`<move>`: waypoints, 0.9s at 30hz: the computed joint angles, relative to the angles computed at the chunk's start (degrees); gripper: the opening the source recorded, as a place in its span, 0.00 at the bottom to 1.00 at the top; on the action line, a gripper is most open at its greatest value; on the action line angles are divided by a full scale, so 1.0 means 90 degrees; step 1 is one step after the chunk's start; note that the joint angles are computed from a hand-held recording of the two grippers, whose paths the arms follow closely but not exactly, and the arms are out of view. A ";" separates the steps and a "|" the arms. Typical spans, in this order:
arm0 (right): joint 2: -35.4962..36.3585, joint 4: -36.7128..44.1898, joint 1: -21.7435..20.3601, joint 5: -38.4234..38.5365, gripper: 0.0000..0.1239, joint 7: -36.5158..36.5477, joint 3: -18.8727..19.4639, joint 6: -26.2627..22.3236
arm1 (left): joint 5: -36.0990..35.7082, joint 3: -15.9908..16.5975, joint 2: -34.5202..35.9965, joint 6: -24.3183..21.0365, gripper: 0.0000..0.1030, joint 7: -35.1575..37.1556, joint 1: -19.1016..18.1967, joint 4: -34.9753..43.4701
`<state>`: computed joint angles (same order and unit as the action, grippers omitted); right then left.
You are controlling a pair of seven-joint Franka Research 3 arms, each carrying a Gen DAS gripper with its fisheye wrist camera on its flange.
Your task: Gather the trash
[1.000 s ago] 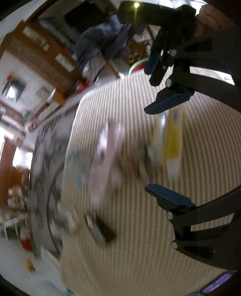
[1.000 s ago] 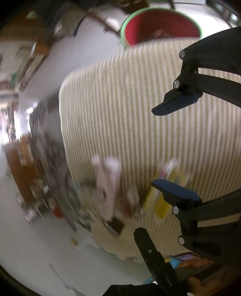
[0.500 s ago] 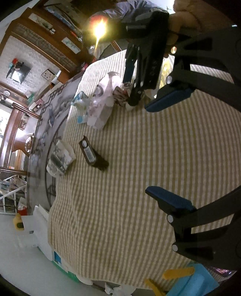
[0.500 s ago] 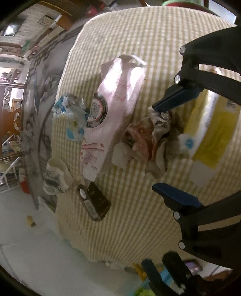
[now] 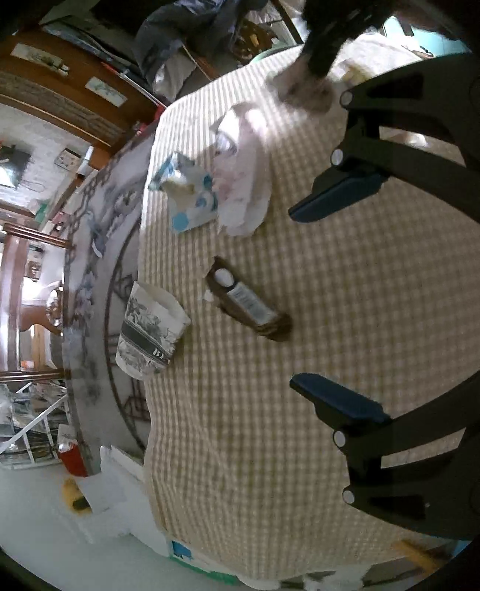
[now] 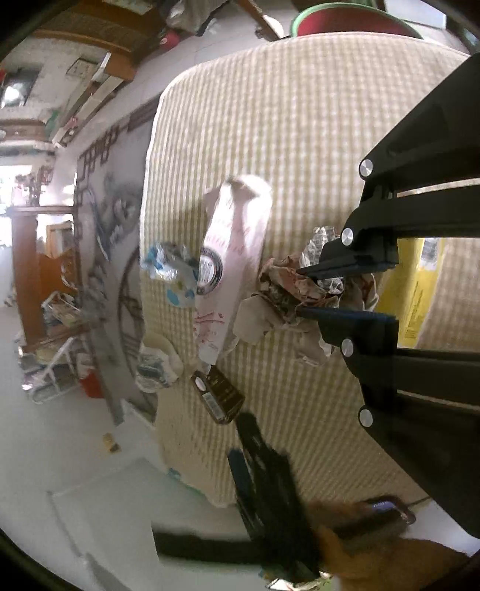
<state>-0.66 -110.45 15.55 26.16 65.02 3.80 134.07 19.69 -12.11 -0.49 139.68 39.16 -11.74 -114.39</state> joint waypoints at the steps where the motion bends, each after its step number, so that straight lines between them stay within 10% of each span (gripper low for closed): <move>1: -0.0140 -0.0131 -0.0028 0.0057 0.12 0.0010 -0.0030 0.0002 | 0.0017 0.0014 0.0102 -0.0017 0.79 0.0005 0.0013 0.0093; 8: -0.0569 -0.0667 -0.0157 -0.0055 0.13 0.0310 -0.0137 0.0026 | -0.0238 0.0077 0.0749 -0.0182 0.69 0.0435 0.0061 0.0660; 14: -0.0601 -0.0762 -0.0224 -0.0267 0.13 0.0494 -0.0158 0.0040 | -0.0477 0.0096 0.0826 -0.0339 0.18 0.0613 0.0074 0.0696; 27: -0.0227 -0.0628 -0.0220 -0.0722 0.31 0.0784 -0.0105 0.0111 | -0.0729 -0.0020 0.0193 -0.0089 0.17 0.0389 -0.0048 -0.0026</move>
